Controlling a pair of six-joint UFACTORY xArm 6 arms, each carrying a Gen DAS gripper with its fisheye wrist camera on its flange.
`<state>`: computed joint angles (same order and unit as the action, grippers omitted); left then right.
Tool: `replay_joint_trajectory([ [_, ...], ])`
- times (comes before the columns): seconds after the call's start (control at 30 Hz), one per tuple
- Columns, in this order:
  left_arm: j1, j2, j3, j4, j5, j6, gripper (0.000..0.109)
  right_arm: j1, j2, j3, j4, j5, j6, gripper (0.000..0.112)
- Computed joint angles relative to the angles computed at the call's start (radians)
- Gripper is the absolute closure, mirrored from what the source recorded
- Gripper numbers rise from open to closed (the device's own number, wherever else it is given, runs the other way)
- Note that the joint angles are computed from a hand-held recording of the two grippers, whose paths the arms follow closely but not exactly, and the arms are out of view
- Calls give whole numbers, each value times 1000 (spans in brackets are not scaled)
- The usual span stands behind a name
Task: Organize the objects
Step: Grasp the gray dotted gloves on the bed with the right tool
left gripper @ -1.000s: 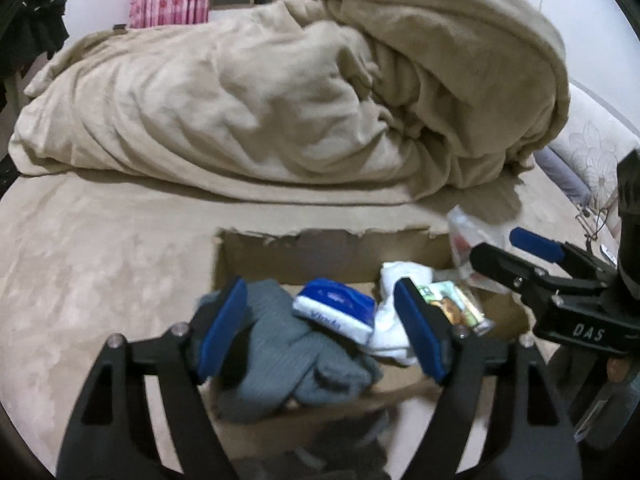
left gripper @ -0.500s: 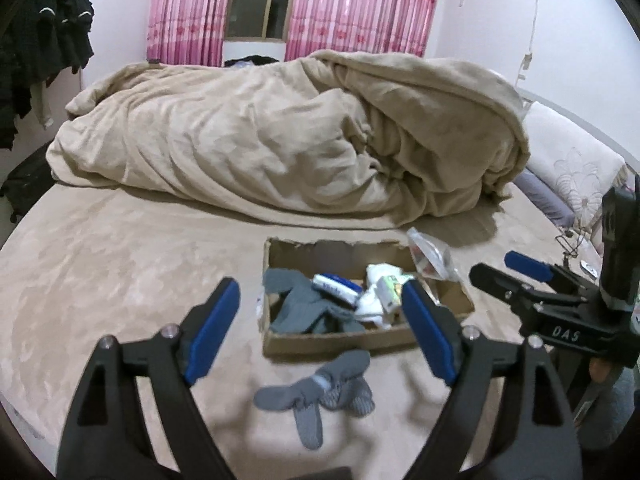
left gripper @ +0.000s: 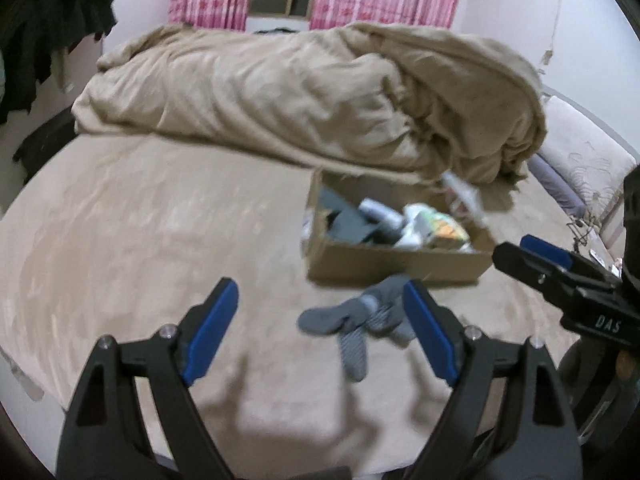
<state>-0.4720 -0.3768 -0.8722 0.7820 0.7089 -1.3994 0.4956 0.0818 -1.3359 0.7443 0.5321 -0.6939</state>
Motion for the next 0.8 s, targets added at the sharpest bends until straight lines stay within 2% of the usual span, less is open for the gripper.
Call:
replay_joint_trajectory([
  [0.27,82,-44,151,-51,-86,-20,23,68,127,-37,-36,-11,6,21],
  [0.5,135,-26,198,-88,-153,4,23,100,276,-141,-147,23,132,23],
  [0.57,141,-19,203,-91,-162,4,23,111,285,-132,-169,-8,152,26],
  [0.6,142,-18,206,-90,-166,-2,23,117,283,-122,-171,-29,147,30],
  [0.63,143,-18,209,-89,-169,-8,23,121,281,-116,-162,-38,134,41],
  [0.67,142,-18,212,-90,-170,-13,23,121,281,-116,-145,-37,117,44],
  [0.73,141,-19,215,-98,-172,-10,23,117,277,-121,-103,-11,83,63],
  [0.8,135,-22,214,-101,-162,-5,23,117,264,-115,-99,1,68,70],
])
